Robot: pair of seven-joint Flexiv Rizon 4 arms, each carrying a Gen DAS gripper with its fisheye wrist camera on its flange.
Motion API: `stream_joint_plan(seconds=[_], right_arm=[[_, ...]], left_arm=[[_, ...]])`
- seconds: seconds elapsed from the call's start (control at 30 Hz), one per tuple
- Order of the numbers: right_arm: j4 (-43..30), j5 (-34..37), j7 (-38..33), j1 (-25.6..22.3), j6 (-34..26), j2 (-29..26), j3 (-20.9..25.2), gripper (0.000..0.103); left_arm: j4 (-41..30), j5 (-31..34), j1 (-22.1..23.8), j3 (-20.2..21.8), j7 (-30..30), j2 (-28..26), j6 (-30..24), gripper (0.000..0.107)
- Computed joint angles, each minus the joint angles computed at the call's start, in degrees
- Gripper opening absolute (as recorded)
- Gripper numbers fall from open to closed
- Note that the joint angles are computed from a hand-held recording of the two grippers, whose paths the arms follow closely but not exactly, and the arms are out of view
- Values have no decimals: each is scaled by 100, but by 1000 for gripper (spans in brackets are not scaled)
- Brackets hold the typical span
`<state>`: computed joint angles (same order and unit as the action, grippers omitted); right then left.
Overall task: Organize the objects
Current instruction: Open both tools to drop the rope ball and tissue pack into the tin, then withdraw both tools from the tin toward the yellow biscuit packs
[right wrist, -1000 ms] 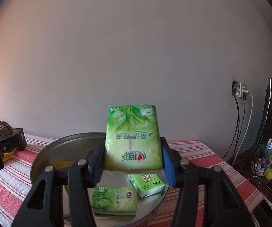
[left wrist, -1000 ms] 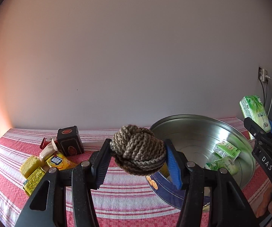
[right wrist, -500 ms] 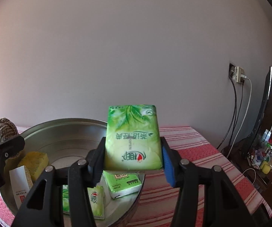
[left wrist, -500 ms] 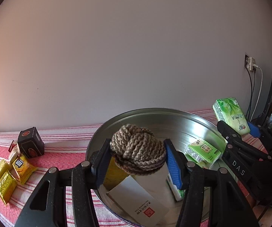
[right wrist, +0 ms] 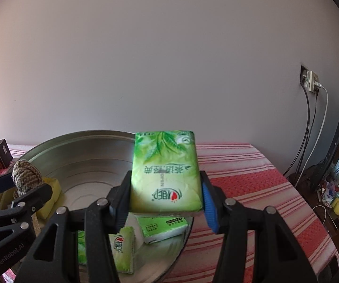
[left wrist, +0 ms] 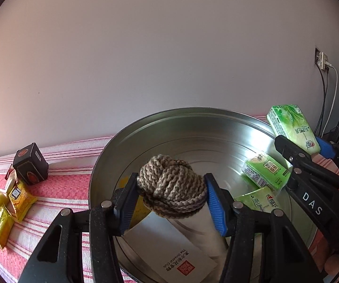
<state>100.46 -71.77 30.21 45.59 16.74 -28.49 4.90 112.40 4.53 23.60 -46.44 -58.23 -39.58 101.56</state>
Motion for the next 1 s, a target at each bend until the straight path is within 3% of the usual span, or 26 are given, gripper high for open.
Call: stream_joint_plan(seconds=[0.1, 0.2, 0.27, 0.33, 0.43, 0.73, 1.0], right_arm=[[-9, -25, -23, -9, 34, -5, -3, 53], [2, -136, -35, -47, 225, -6, -12, 54], [-22, -220, -8, 24, 121, -30, -43, 72], [-31, -286, 182, 170, -247, -39, -85, 82], [90, -430, 646, 211, -476, 44, -67, 100], [111, -718, 810, 163, -614, 37, -9, 101], [123, -869, 1064, 274, -1028, 19, -8, 101]], left_arm=[[-11, -33, -15, 24, 24, 15, -89, 57], [51, -24, 176, -211, 125, -35, -145, 63], [139, -5, 212, -238, 81, -5, 97, 71], [203, 125, 287, -282, -101, -16, 457, 91], [263, 401, 618, -597, -430, -141, 669, 100], [442, 970, 1190, -994, -736, -173, 616, 100], [424, 1260, 811, -69, -1082, 194, 1278, 100]])
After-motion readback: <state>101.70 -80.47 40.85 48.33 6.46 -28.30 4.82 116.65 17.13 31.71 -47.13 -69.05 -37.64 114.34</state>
